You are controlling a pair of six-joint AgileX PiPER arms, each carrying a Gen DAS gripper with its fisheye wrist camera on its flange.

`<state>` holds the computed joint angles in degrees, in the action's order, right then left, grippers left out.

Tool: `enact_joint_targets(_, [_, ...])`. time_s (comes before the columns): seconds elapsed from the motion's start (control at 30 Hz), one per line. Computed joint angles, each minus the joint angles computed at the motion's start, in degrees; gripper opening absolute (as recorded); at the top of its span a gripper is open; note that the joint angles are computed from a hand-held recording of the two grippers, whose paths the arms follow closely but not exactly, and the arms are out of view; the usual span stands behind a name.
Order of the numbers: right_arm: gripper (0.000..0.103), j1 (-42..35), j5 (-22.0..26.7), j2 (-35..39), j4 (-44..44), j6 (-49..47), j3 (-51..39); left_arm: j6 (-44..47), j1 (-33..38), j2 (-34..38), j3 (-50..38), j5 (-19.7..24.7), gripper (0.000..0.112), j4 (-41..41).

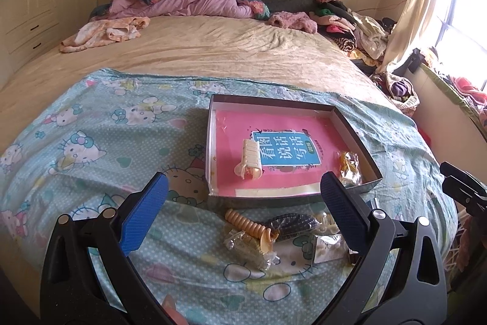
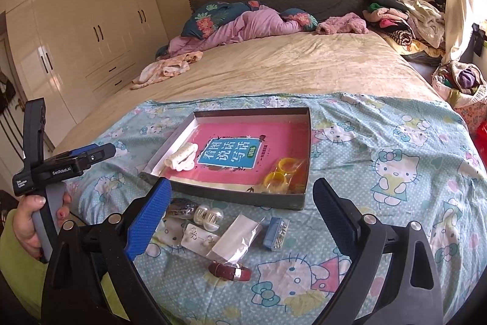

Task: Organize jewelry
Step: 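Withdraw both open tools from the tray back toward the jewelry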

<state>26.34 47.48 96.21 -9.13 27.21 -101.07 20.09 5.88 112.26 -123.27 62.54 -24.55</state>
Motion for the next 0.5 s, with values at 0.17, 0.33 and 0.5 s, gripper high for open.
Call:
enact_joint_targets(0.17, [0.093, 1.0, -0.2, -0.6, 0.6, -0.2, 1.5, 1.6, 0.0, -2.8, 5.4, -2.3, 0.093, 0.2])
enact_joint_targets(0.33, [0.093, 1.8, 0.2, -0.8, 1.4, -0.8, 2.9, 2.5, -0.3, -4.8, 9.7, -3.9, 0.093, 0.6])
enact_joint_targets(0.5, [0.093, 2.8, 0.1, -0.9, 1.9, -0.6, 5.2, 4.0, -0.5, -6.8, 14.7, -6.1, 0.093, 1.0])
